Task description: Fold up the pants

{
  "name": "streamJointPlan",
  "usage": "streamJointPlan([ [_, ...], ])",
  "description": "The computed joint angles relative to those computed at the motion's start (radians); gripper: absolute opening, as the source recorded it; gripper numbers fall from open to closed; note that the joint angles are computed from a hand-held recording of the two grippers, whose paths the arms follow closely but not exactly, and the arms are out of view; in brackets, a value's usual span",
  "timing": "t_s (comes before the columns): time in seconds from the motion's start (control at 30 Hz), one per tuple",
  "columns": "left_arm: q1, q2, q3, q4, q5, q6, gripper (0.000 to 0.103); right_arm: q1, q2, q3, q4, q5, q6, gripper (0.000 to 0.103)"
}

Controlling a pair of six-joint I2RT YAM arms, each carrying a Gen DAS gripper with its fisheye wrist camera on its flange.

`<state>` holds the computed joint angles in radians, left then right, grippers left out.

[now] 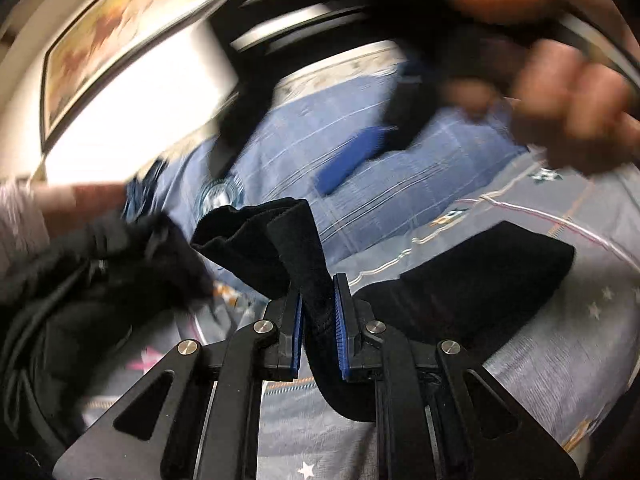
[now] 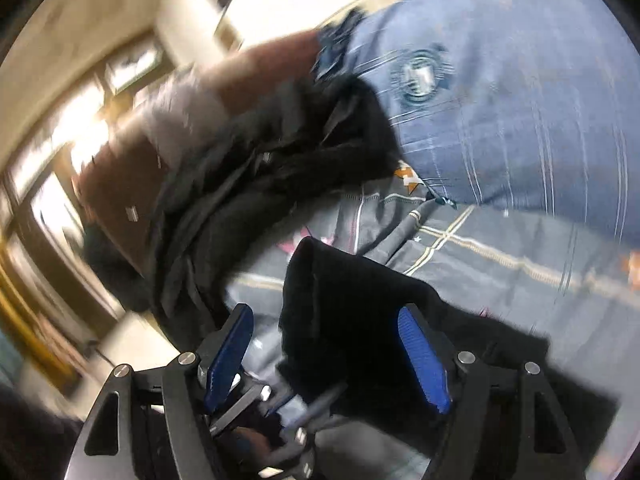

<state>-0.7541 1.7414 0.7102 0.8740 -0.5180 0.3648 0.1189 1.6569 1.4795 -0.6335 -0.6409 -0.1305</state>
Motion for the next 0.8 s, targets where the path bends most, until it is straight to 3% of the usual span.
streamJointPlan([
  [0.13, -0.038, 0.015, -0.030, 0.084, -0.019, 0.085, 0.013, 0.059, 0.018, 0.052, -0.082, 0.093, -0.054, 0.073],
  [0.27, -0.066, 0.044, -0.039, 0.139, -0.009, 0.169, 0.013, 0.111, 0.007, 0.035, -0.088, 0.278, -0.110, 0.071],
  [0.3, -0.073, 0.047, -0.040, 0.147, -0.008, 0.184, 0.013, 0.107, -0.007, 0.020, -0.076, 0.309, -0.110, 0.061],
  [0.33, -0.078, 0.044, -0.037, 0.136, -0.007, 0.185, 0.013, 0.094, -0.006, 0.020, -0.081, 0.315, -0.102, 0.019],
  [0.37, -0.081, 0.039, -0.031, 0.118, -0.004, 0.176, 0.013, 0.059, -0.001, 0.027, -0.091, 0.283, -0.058, 0.011],
  [0.47, -0.083, 0.007, 0.017, 0.028, 0.002, 0.132, 0.013, -0.050, -0.039, -0.034, -0.032, 0.206, 0.022, 0.010],
  [0.57, -0.124, 0.038, 0.097, -0.023, -0.014, 0.148, 0.013, -0.193, -0.068, -0.105, 0.008, 0.060, 0.064, 0.010],
  [0.7, -0.194, 0.127, 0.250, -0.117, -0.035, 0.174, 0.013, -0.390, -0.041, -0.170, 0.046, -0.147, 0.076, 0.010],
  [0.8, -0.222, 0.197, 0.383, -0.272, -0.013, 0.088, 0.012, -0.508, 0.053, -0.165, 0.044, -0.262, 0.034, 0.010],
])
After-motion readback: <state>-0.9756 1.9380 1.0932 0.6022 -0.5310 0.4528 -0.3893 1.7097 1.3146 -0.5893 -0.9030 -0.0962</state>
